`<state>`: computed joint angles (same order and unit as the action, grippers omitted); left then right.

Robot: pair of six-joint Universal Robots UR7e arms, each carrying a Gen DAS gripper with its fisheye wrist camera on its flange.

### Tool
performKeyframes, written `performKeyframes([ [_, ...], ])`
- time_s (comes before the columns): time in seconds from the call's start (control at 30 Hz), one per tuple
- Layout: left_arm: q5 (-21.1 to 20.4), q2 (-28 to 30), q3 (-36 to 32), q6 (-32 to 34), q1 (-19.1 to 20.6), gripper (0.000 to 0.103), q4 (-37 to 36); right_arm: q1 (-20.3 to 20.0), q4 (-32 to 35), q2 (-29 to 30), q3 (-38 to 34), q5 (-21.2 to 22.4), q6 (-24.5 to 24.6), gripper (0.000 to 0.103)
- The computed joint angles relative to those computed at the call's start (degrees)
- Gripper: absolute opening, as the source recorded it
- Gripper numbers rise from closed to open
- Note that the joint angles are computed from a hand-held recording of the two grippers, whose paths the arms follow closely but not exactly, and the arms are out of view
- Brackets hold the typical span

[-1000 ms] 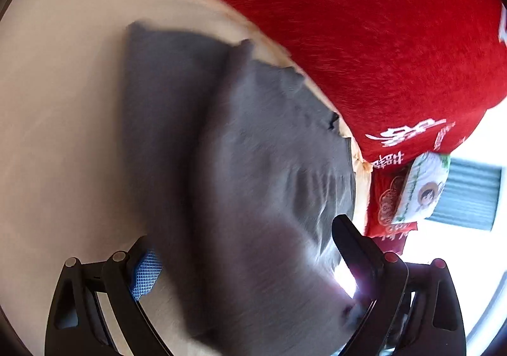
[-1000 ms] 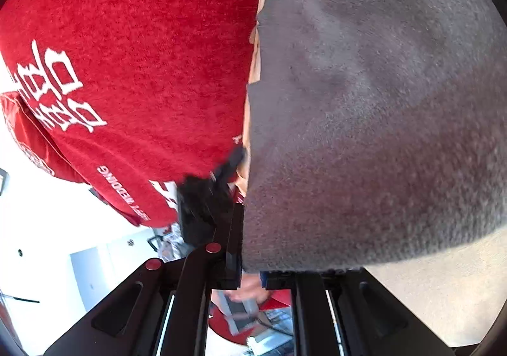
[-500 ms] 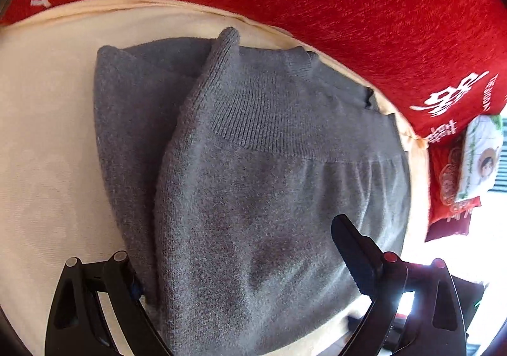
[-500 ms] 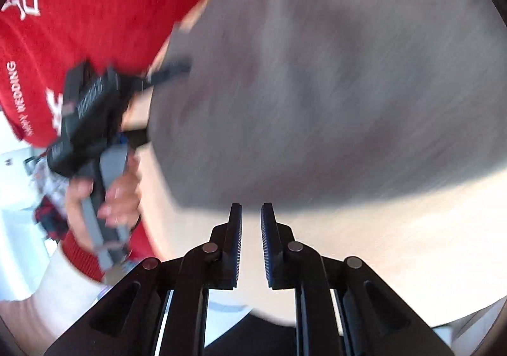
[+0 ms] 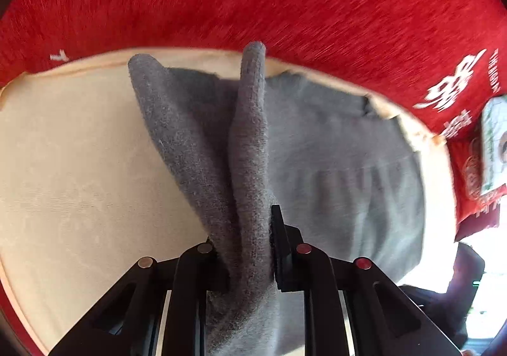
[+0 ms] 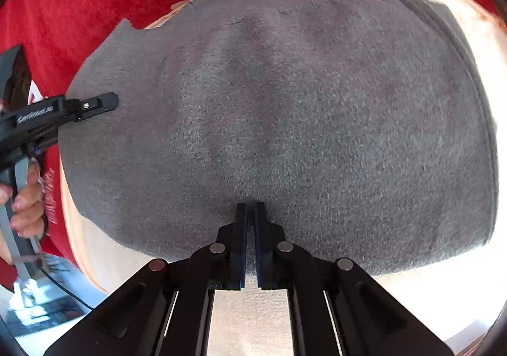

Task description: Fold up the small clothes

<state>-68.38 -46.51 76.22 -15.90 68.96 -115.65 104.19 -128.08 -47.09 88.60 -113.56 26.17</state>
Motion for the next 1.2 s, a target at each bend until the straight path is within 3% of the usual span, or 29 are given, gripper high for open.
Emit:
performKeyframes([
  [0.27, -2.89, 2.22, -2.9, 0.49, -6.7, 0.018, -3.47, -3.28, -2.78, -7.77, 6.39, 7.3, 1.01, 0.005],
  [0.53, -3.22, 12.84, -11.18, 1.91, -13.11, 0.016, -1.68, -8.99, -9.23, -18.12, 13.46, 11.06, 3.03, 0.005],
  [0.7, -0.32, 20.9, -16.56, 1.36, -14.84, 0.016, 4.21, -14.49, -14.98, -20.1, 16.27, 16.99, 4.15, 0.005],
  [0.8, 2.07, 22.29, -16.74, 0.05, -15.81, 0.017, 6.08, -17.05, -16.27, -19.95, 16.99, 20.53, 4.53, 0.009],
  [0.87, 2.97, 21.52, -15.5, 0.23, -16.53, 0.027, 5.11, -18.48, -17.4, -20.09, 17.52, 22.94, 4.28, 0.009],
  [0.93, 1.91, 19.79, -13.78, 1.66, -17.19, 0.066, 3.67, -19.61, -18.91, -20.57, 18.15, 25.13, 4.98, 0.009],
  [0.97, 2.05, 18.71, -12.35, 2.82, -17.61, 0.071, 2.05, -20.46, -19.71, -21.49, 19.06, 26.33, 5.47, 0.009],
  [1.0, 2.04, 17.31, -10.6, 4.66, -18.16, 0.074, -0.04, -21.07, -21.09, -21.78, 19.67, 27.57, 6.42, 0.011],
  [1.07, 0.77, 15.03, -8.98, 6.75, -18.53, 0.074, -1.33, -22.9, -26.34, -22.72, 21.85, 31.32, 9.56, 0.033],
  [1.13, 0.8, 13.29, -8.1, 5.59, -18.1, 0.074, -1.73, -24.85, -31.6, -23.69, 24.18, 34.77, 12.43, 0.047],
  [1.2, 1.99, 11.28, -6.42, 3.13, -17.25, 0.074, -2.24, -26.84, -36.04, -23.94, 25.71, 38.02, 14.99, 0.052],
])
